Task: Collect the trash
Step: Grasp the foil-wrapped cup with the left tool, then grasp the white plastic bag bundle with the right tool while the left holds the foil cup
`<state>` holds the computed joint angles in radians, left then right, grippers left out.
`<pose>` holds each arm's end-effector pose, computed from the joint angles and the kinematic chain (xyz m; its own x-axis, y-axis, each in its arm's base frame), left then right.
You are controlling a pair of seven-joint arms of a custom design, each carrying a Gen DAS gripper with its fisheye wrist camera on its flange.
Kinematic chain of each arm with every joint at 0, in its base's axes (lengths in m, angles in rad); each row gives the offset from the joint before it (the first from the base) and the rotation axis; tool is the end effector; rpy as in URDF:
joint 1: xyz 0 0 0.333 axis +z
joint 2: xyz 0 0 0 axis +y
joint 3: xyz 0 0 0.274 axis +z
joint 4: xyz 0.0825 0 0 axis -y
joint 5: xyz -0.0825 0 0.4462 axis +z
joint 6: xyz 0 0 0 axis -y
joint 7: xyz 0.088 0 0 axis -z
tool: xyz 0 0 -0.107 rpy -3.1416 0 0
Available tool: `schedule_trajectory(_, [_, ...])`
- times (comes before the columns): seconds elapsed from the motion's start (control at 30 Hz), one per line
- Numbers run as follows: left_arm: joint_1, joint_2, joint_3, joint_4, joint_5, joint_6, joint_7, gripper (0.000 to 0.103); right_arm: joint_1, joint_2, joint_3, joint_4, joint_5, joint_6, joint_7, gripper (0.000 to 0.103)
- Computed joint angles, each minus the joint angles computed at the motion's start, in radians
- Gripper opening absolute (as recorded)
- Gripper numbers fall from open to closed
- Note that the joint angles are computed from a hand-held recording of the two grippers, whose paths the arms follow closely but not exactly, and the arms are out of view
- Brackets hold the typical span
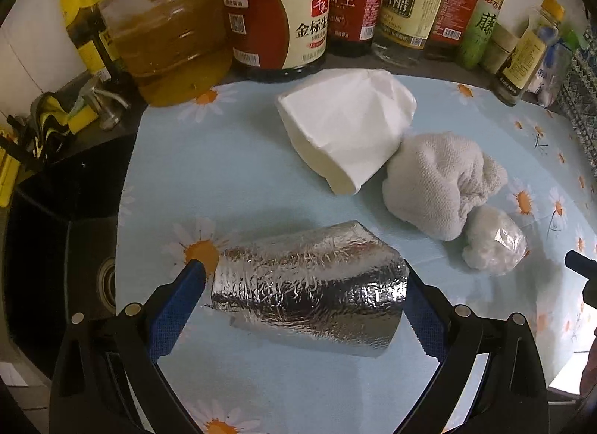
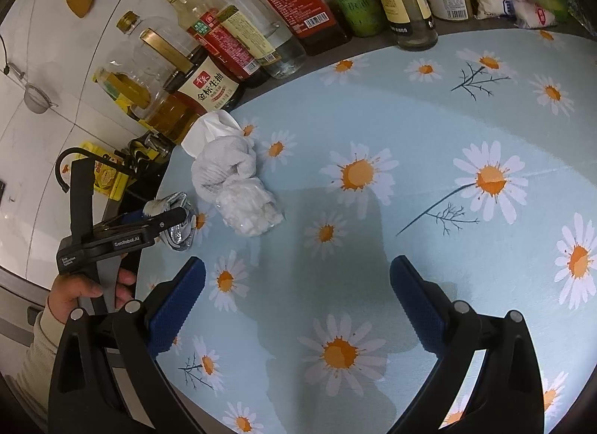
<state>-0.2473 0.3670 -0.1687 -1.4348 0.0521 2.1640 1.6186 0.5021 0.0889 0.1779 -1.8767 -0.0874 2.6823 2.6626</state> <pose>0.6917 -0.2852 0.4717 -0.4451 -0.8955 -0.0077 -0.8345 0.4178 -0.3592 0.5338 0.4316 0.4811 -0.1804 -0.8140 -0.5522 -0.8291 0.4279 -0.3600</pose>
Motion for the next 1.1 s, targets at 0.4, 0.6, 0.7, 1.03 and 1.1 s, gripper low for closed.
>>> schedule_trajectory(0.4, [0.003, -0.015, -0.011, -0.008, -0.027, -0.018, 0.054, 0.074, 0.005, 0.015, 0.001, 0.026, -0.008, -0.013, -0.002, 0.098])
schedule_trajectory(0.6, [0.014, -0.058, -0.014, -0.05, -0.055, 0.014, 0.063, 0.074, 0.008, 0.032, 0.002, 0.058, -0.011, -0.03, -0.023, 0.098])
schedule_trajectory(0.7, [0.022, -0.094, -0.018, -0.096, -0.077, 0.03, 0.068, 0.074, 0.009, 0.048, 0.003, 0.087, -0.011, -0.046, -0.05, 0.098])
schedule_trajectory(1.03, [0.051, -0.254, -0.024, -0.284, -0.159, 0.084, 0.038, 0.074, 0.003, 0.147, 0.014, 0.221, 0.043, -0.075, -0.221, 0.098])
schedule_trajectory(1.1, [0.055, -0.291, -0.024, -0.323, -0.171, 0.09, 0.024, 0.074, 0.002, 0.179, 0.016, 0.263, 0.054, -0.087, -0.264, 0.098])
